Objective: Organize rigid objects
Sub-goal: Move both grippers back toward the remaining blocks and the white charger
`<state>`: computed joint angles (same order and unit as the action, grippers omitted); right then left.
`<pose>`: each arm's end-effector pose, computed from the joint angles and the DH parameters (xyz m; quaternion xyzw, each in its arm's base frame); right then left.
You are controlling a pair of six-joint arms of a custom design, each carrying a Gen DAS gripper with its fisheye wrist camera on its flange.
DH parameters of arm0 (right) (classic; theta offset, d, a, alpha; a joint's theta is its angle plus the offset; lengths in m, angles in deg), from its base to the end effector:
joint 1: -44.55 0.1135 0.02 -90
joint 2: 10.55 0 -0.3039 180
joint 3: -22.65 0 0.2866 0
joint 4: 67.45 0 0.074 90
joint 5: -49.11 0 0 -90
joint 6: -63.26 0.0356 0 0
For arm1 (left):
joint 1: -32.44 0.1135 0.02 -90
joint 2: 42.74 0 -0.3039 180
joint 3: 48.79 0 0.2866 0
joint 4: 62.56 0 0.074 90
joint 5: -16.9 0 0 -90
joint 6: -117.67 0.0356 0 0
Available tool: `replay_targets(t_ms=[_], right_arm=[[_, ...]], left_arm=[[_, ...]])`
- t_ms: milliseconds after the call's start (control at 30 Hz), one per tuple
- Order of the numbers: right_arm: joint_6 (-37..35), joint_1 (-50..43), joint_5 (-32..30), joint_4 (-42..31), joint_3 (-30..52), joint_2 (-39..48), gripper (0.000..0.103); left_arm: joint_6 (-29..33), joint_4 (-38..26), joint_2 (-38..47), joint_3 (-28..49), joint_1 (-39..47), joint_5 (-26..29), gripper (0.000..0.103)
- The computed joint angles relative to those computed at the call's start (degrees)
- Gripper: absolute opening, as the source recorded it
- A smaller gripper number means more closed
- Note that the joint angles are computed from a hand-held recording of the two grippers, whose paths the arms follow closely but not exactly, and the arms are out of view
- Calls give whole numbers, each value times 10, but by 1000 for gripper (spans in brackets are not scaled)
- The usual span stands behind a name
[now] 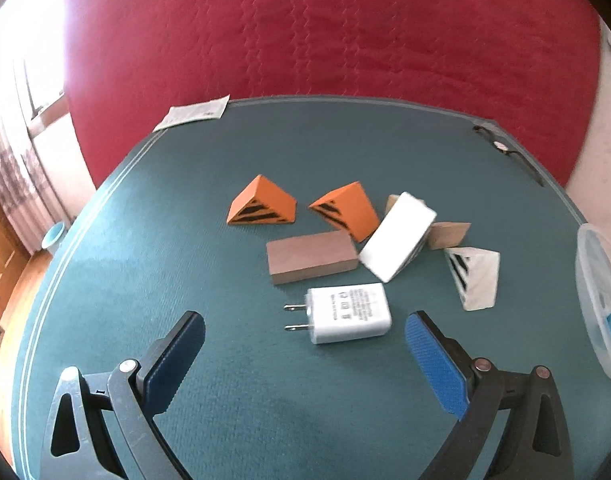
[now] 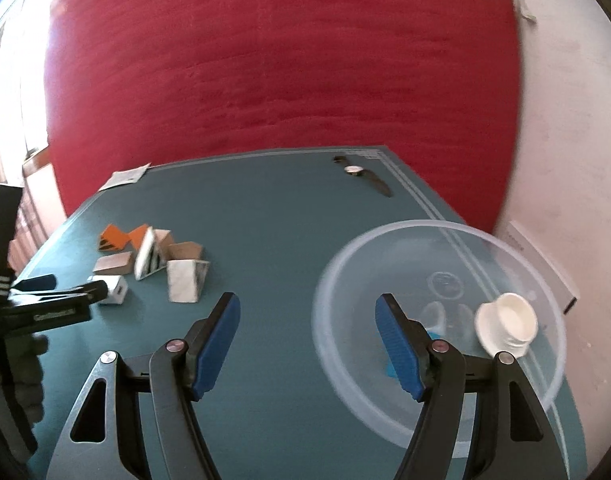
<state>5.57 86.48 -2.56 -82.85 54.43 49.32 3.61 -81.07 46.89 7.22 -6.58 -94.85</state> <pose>0.1593 0.1134 0.1712 0.0564 0.8756 -0.0154 0.4794 0.2588 -0.1927 0.1742 0.0602 0.9290 -0.0146 0.3649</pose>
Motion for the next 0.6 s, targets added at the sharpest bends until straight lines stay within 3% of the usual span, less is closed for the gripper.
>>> replay_targets(t_ms=[300,600], right_arm=[[-22,27,-32,57,29,83,71],[-22,25,-67,69,46,131,71]], left_arm=[[-10,-11,29,19,23,29,102],[-14,-18,35,32,35,64,102]])
